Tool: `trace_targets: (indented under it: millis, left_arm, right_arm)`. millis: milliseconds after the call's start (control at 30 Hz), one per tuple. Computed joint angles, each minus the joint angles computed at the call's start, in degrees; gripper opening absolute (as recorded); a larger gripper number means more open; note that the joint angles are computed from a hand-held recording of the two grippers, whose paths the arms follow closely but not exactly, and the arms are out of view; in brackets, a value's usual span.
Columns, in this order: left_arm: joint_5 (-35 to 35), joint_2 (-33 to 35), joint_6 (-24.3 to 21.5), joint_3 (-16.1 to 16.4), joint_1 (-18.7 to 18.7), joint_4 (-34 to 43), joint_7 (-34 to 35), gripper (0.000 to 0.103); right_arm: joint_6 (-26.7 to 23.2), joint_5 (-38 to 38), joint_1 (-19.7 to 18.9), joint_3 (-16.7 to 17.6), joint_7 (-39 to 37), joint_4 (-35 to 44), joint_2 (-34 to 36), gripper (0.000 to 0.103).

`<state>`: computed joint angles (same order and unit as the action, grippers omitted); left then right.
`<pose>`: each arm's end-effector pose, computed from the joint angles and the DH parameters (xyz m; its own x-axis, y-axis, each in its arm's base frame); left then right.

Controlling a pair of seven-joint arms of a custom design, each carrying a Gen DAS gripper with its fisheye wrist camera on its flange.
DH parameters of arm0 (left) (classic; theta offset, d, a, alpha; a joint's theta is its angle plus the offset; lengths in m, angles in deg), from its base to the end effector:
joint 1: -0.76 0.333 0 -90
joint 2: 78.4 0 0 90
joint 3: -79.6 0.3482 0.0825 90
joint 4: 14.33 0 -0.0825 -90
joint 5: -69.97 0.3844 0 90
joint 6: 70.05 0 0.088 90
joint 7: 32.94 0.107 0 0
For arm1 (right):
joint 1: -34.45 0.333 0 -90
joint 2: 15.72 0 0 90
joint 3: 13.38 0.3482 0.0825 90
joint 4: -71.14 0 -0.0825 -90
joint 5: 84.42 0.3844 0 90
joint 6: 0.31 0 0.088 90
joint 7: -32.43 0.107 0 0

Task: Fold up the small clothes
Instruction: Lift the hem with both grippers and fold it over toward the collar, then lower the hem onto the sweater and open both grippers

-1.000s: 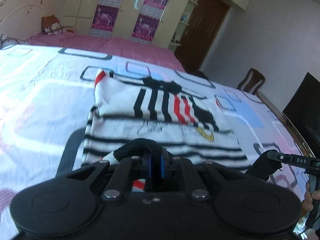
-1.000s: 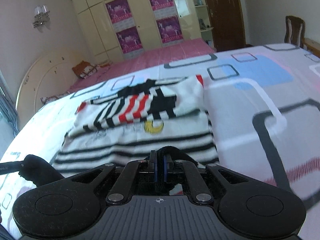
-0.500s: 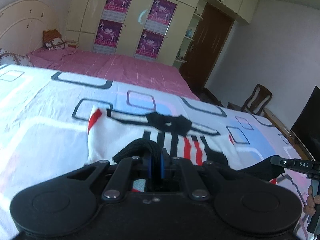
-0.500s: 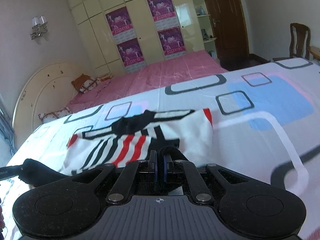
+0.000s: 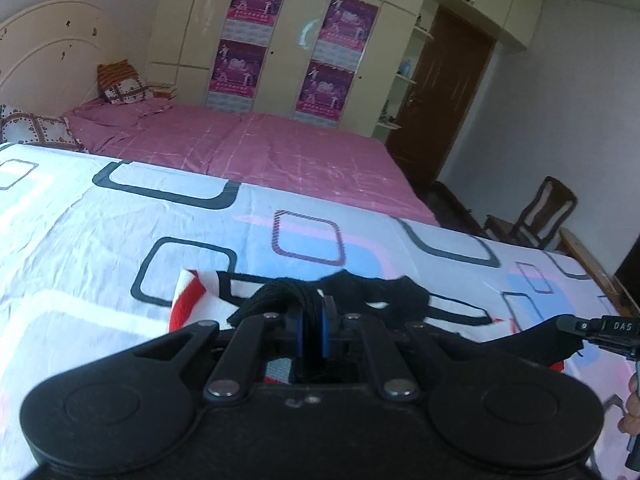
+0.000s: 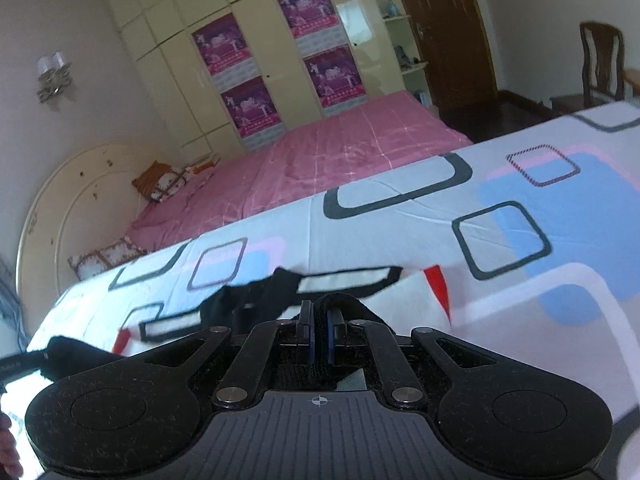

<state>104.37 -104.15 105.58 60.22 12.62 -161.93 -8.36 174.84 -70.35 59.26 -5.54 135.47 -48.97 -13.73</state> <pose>0.4192 -0.1161 0.5275 0.2468 -0.9323 0.2644 -0.5328 -0.3585 -0.7666 0.5170 0.3073 0.5479 0.2623 -0.8872 -0.3795 -0.7025 0.0941 -0.7054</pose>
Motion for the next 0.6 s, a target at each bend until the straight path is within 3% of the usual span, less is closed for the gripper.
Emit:
trace_targets:
  millis: [267,433,600]
  left_arm:
    - [4.7,9.2,-2.8,-0.3,2.4,5.5,-4.1,0.008]
    - [9.1,13.7,-4.6,1.9,1.1,8.5,-8.4,0.008]
    - [9.5,17.4,-7.6,5.2,-2.7,11.1,-8.6,0.008]
  right_arm:
    - [-3.6,-1.2,0.4,-1.7,3.3,8.9,9.3,0.005]
    - [-6.2,-0.3,0.5,-3.0,5.2,13.7,13.8,0.005]
    - [-8.6,-1.6,1.2,-4.6,7.9,16.8,17.1,0.005]
